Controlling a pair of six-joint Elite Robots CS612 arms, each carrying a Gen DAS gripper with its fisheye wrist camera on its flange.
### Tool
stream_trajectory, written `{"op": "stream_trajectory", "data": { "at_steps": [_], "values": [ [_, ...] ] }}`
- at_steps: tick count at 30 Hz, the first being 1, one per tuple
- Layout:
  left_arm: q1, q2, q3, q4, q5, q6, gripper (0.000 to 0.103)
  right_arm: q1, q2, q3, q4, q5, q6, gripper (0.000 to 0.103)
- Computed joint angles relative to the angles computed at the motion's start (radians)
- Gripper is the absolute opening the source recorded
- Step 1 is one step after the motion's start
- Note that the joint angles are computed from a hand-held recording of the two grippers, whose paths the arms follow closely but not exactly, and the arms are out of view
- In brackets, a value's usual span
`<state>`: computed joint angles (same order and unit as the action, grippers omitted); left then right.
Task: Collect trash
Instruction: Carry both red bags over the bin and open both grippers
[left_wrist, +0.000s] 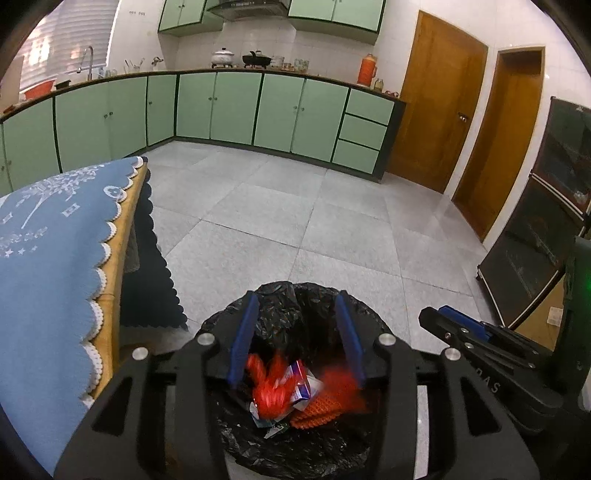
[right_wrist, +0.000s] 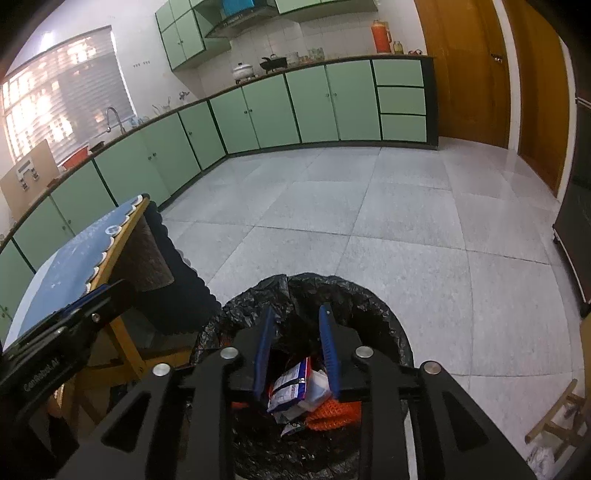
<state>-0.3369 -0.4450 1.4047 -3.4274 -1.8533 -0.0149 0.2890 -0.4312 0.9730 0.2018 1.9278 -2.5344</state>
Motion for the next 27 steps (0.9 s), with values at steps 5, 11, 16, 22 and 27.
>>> {"op": "stream_trajectory", "data": {
  "at_steps": [5,11,16,22,27],
  "values": [
    [0.009,-0.017,0.020,-0.047,-0.010,-0.011,0.052,0.007,-0.025,0.026,-0.026,0.026,-0.004,0.034],
    [0.029,-0.058,0.077,-0.147,0.008,-0.043,0.062,0.023,-0.066,0.065,-0.067,0.062,-0.037,0.048],
    [0.040,-0.100,0.143,-0.220,0.048,-0.073,0.073,0.040,-0.106,0.107,-0.106,0.087,-0.070,0.063],
    [0.051,-0.146,0.212,-0.276,0.107,-0.079,0.085,0.065,-0.149,0.151,-0.146,0.103,-0.100,0.083],
    [0.059,-0.185,0.265,-0.287,0.137,-0.075,0.089,0.081,-0.177,0.181,-0.179,0.094,-0.129,0.093]
  ]
}}
